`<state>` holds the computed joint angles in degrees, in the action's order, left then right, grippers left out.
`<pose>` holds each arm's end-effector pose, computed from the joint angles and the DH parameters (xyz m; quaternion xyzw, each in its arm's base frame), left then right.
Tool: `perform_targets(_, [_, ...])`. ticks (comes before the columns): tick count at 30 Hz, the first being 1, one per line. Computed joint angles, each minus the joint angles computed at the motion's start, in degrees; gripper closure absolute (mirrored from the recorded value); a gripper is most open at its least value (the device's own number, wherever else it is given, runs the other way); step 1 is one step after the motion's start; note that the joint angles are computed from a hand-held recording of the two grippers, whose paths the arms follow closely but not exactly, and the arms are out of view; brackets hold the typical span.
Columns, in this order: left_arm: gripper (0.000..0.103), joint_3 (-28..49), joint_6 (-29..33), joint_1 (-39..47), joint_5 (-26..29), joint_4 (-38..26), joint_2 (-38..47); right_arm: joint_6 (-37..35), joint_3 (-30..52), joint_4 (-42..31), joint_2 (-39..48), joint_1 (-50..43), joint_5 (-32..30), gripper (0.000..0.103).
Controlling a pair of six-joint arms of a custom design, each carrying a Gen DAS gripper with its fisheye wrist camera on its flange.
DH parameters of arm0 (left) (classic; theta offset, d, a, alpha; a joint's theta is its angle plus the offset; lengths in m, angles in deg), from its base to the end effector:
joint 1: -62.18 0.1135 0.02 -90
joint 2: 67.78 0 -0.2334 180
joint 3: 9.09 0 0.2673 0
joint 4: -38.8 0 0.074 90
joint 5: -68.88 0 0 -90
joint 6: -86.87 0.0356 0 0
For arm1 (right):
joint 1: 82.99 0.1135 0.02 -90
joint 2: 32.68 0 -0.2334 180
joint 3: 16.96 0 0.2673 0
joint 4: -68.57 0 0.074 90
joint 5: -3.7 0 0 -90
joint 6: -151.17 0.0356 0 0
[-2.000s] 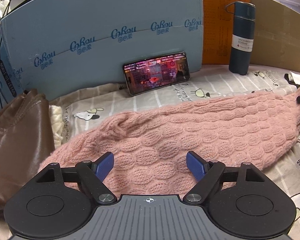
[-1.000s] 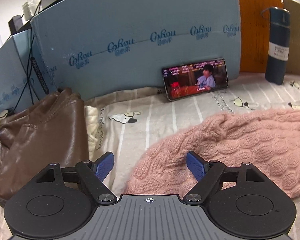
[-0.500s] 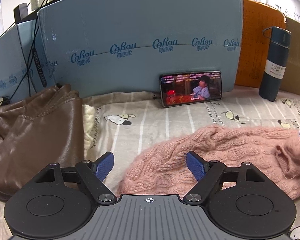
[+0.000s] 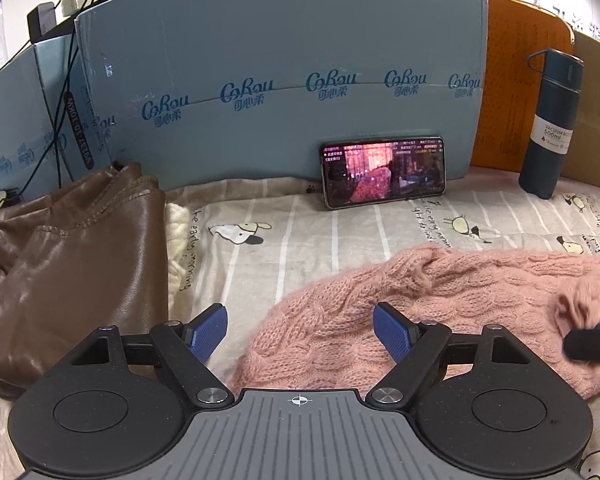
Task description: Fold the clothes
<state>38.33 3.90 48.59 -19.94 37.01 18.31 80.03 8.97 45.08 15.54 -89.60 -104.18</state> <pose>0.2877 -0.0703 0.1082 0.1667 0.8925 -0.0333 0.4177 0.1871 -0.0107 0.1088 0.1447 0.9056 0.1828 0.3543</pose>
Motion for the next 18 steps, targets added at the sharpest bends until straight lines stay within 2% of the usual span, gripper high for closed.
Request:
perform_targets(4, [0.02,0.25,-0.61,0.62,-0.59,-0.48,0.04,-0.69,-0.08,-0.73,-1.39,0.61,0.67,0.026])
perform_targets(7, [0.02,0.19,-0.65,1.4,-0.83,-0.89,-0.26,0.28,-3.46,-3.6,-13.42,-3.7,0.72,0.026])
perform_targets(10, [0.02,0.04,0.11,2.09,-1.31,-0.66,0.4,1.2,-5.36,-8.04,-23.15,-10.5,4.14,0.025])
perform_targets(12, [0.02,0.04,0.24,2.3,-1.82,-0.57,1.05,1.19,-5.2,-8.04,-21.26,-16.76,5.04,0.024])
perform_targets(14, [0.02,0.13,0.04,2.63,-1.81,-0.54,1.66,1.75,-3.94,-5.52,-13.7,-23.33,4.09,0.024])
perform_targets(17, [0.02,0.27,0.08,3.15,-1.41,-0.75,2.29,3.24,-1.87,-1.73,-2.65,-31.1,-1.2,0.023])
perform_targets(18, [0.02,0.36,0.31,3.33,-1.24,-0.92,2.48,3.11,-1.62,-0.2,0.34,-33.25,-4.11,0.019])
